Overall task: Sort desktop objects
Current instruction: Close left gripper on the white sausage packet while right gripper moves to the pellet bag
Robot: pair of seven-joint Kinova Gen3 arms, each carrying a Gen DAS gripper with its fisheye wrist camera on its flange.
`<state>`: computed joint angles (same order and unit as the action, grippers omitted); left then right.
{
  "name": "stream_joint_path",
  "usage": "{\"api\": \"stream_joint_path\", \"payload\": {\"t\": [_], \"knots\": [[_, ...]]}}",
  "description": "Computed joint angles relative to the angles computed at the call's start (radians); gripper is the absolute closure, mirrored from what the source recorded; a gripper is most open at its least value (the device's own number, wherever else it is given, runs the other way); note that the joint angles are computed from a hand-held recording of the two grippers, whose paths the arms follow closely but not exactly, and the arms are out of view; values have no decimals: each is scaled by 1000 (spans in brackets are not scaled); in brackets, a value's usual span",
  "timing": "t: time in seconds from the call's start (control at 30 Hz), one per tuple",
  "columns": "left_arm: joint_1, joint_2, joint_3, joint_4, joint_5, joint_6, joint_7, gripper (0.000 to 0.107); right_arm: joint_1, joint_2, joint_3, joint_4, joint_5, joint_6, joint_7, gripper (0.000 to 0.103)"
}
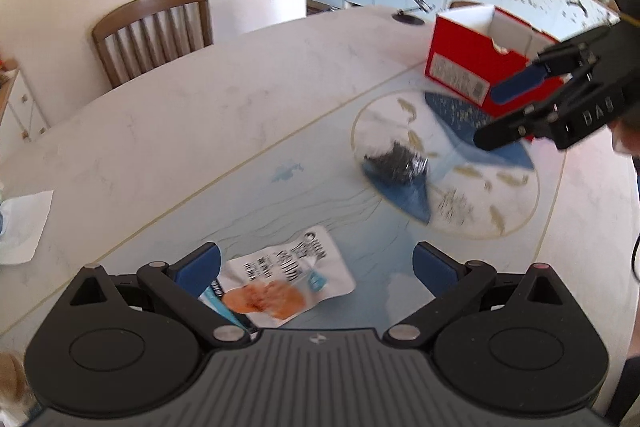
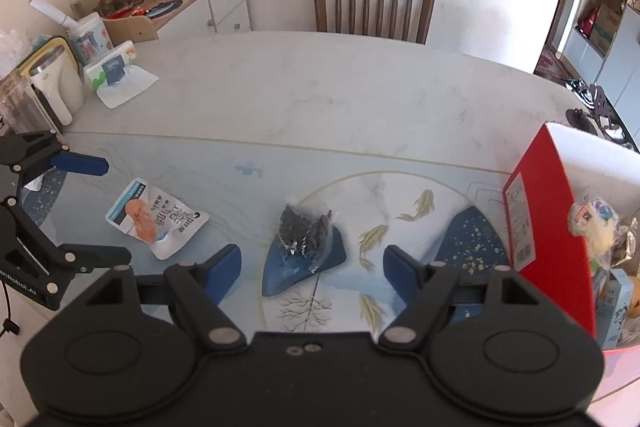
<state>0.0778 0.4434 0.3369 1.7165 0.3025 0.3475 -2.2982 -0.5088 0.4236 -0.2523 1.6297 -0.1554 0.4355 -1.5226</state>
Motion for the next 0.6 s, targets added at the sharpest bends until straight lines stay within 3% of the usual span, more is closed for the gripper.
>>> {"api": "stream_joint_path", "payload": {"t": [0.27, 0.6], "knots": [[-63, 69, 58, -52, -8, 50, -171, 5, -78, 40, 53, -49, 61, 29, -94, 25], [-32, 155, 14, -139, -25, 94, -254, 5, -115, 94, 68, -123, 114, 82, -142, 25]]}}
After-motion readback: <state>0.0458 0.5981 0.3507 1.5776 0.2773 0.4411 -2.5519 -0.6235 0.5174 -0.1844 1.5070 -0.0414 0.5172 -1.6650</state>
